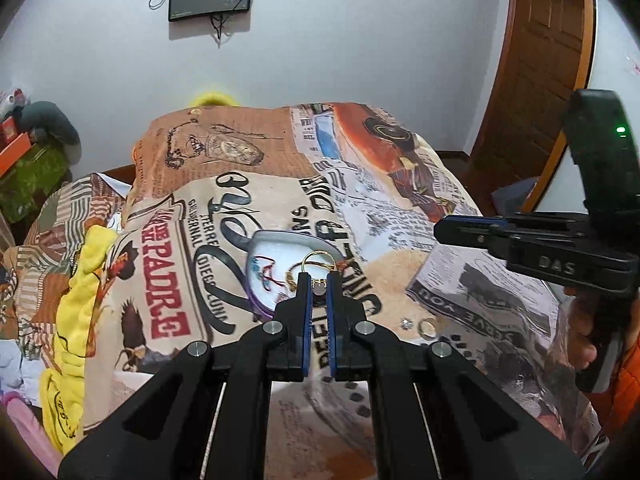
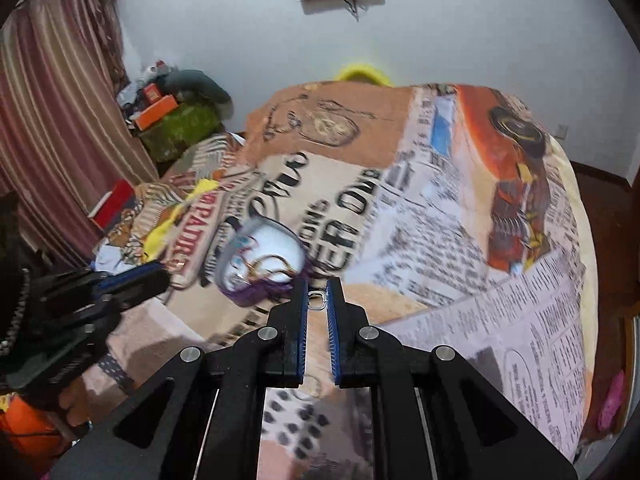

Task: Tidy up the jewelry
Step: 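Carry both pieces over the heart tin and open both tools inside it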

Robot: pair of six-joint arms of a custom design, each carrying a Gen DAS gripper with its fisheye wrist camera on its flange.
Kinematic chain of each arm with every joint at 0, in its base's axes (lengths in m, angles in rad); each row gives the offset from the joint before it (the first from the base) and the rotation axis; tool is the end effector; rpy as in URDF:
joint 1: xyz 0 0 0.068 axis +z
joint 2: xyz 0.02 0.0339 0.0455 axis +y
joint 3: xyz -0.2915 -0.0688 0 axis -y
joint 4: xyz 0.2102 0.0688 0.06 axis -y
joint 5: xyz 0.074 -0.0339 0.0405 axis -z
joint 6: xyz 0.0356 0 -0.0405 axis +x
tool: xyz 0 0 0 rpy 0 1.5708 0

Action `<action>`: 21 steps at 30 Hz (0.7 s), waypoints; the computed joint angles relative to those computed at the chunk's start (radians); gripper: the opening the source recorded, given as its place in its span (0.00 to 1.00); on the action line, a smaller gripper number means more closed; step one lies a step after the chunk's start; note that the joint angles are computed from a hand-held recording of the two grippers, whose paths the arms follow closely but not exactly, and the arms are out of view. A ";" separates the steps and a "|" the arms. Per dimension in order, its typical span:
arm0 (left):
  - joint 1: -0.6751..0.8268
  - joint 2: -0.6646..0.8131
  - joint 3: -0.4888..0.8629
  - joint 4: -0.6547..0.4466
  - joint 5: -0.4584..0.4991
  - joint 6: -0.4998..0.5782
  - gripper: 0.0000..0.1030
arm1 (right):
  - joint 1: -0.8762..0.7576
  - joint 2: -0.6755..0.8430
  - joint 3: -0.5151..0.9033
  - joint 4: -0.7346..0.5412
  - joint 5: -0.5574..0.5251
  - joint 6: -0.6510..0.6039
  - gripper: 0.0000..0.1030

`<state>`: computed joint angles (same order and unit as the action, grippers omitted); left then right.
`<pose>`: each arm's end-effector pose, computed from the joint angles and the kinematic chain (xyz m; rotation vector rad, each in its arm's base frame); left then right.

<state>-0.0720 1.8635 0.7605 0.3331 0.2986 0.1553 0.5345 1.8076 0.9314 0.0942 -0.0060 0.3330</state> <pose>0.3284 -0.0342 0.1568 0.4087 2.2819 -0.3069 0.2983 0.1768 0.1965 -0.2438 2.3819 0.4253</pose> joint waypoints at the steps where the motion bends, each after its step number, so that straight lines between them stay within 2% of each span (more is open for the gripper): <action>1: 0.008 0.009 0.013 -0.008 0.007 0.002 0.05 | 0.006 0.009 0.012 0.001 -0.001 -0.001 0.08; 11: 0.056 0.177 0.217 -0.143 0.062 0.027 0.05 | 0.004 0.150 0.180 -0.043 -0.051 -0.028 0.08; 17: 0.058 0.276 0.370 -0.259 0.084 0.059 0.05 | -0.012 0.243 0.312 -0.116 -0.102 -0.041 0.08; 21: 0.053 0.321 0.434 -0.298 0.078 0.081 0.05 | -0.010 0.299 0.392 -0.172 -0.113 -0.063 0.08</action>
